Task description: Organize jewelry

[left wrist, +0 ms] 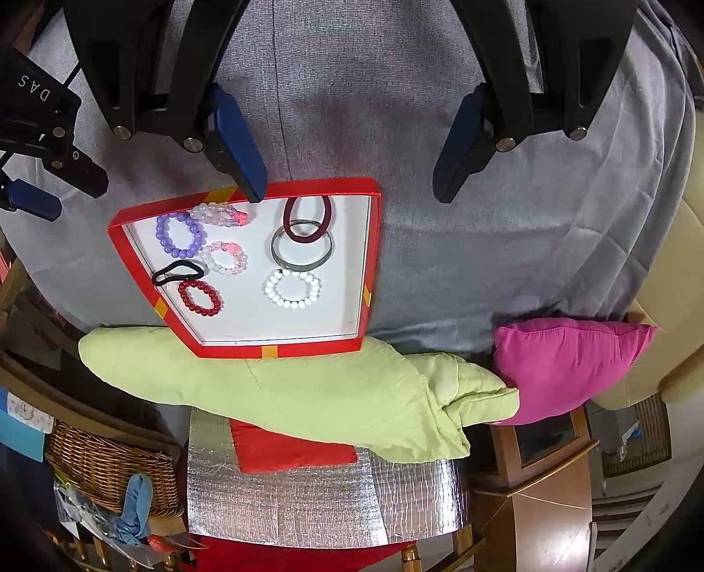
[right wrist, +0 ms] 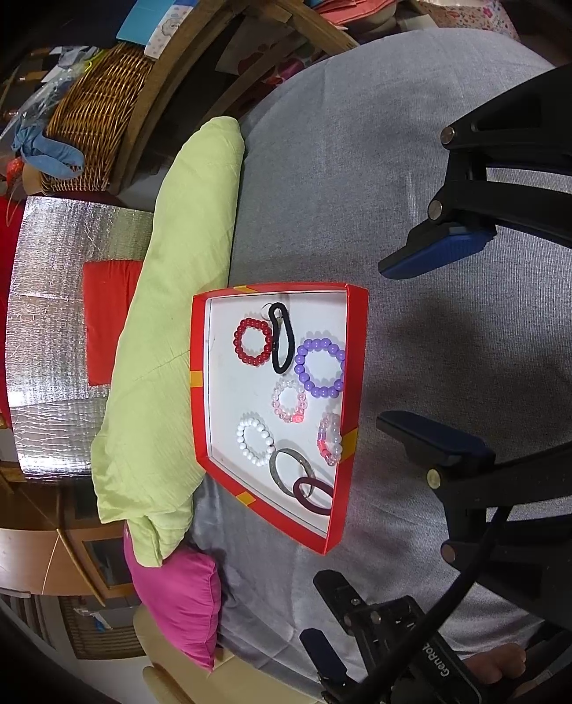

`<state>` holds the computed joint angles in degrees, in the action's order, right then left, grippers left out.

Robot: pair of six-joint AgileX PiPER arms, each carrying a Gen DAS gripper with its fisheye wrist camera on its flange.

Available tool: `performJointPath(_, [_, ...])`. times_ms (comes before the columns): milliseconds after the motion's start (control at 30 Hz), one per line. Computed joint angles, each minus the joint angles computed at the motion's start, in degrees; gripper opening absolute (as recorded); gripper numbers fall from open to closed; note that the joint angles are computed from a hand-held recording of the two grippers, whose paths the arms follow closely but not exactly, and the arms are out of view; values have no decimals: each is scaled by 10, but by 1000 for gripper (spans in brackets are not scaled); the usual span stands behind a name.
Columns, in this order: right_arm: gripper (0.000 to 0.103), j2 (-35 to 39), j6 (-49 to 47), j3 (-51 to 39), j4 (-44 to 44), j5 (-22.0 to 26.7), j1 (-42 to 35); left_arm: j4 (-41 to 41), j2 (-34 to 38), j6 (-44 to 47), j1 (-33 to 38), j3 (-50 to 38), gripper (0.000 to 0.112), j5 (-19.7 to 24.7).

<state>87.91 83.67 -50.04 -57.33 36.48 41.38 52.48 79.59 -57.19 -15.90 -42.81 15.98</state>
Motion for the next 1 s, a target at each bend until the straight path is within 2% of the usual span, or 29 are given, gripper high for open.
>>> performJointPath(1000, [66, -1, -1, 2, -6, 7, 1, 18, 9, -25, -15, -7, 78, 8])
